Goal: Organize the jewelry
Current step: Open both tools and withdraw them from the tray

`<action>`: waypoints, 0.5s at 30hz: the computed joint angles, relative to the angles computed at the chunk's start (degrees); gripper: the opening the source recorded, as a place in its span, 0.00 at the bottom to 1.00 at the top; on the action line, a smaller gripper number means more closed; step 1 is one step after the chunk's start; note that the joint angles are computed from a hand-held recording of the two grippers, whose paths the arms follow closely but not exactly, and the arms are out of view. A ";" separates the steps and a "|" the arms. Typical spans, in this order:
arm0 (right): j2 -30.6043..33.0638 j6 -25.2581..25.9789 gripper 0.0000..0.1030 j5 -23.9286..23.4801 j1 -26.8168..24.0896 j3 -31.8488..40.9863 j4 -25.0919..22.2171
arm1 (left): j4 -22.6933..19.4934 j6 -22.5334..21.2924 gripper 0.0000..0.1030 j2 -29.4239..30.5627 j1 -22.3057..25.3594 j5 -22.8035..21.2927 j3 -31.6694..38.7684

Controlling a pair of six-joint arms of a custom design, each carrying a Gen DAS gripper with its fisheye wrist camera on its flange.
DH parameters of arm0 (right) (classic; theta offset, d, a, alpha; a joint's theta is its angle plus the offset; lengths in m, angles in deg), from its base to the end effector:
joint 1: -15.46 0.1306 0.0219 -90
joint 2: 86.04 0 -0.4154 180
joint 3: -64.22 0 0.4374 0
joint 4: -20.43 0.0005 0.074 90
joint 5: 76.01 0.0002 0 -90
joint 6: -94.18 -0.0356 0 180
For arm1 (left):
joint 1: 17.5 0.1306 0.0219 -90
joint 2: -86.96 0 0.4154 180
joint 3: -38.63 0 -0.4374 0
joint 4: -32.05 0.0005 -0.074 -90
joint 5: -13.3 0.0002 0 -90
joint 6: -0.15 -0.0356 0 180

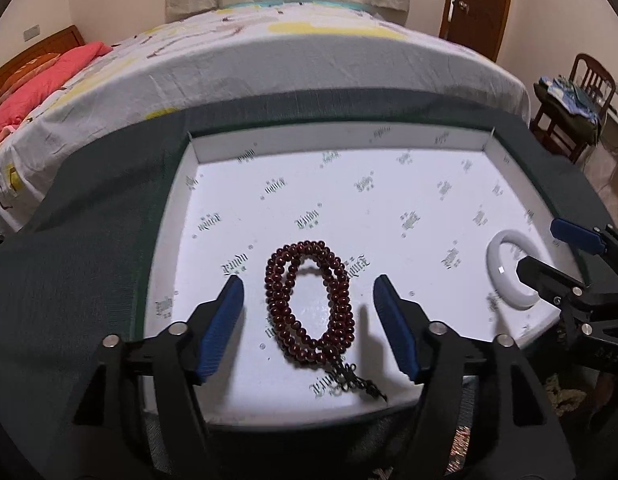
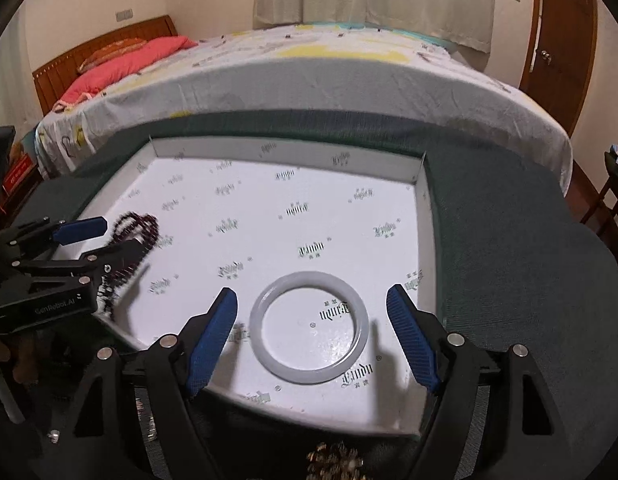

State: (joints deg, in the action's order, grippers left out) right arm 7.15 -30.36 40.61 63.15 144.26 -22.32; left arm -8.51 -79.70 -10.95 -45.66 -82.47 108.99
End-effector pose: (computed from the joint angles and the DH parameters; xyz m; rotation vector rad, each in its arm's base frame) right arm 0.3690 0.3810 0.3581 -0.1018 2.4029 0.0562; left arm 0.4068 -0.2143 0.3664 0.3465 2.4596 -0.1601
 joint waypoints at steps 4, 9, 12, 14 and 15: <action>-2.11 -1.00 0.72 1.94 2.25 -0.77 -0.23 | -0.36 0.58 0.66 -3.67 -0.61 -0.31 -1.32; -4.10 -4.07 0.72 2.90 5.90 -2.33 -0.87 | -2.23 1.44 0.66 -10.43 -2.21 -2.81 -5.06; -5.14 -5.90 0.72 3.08 8.34 -3.36 -1.58 | -4.29 2.72 0.66 -14.44 -3.20 -3.92 -7.53; -5.39 -6.72 0.72 3.29 9.71 -3.67 -2.25 | -5.55 3.14 0.66 -16.99 -3.94 -5.08 -9.17; -5.49 -7.05 0.72 3.31 10.61 -3.82 -2.74 | -6.47 3.43 0.66 -18.37 -4.31 -5.67 -10.00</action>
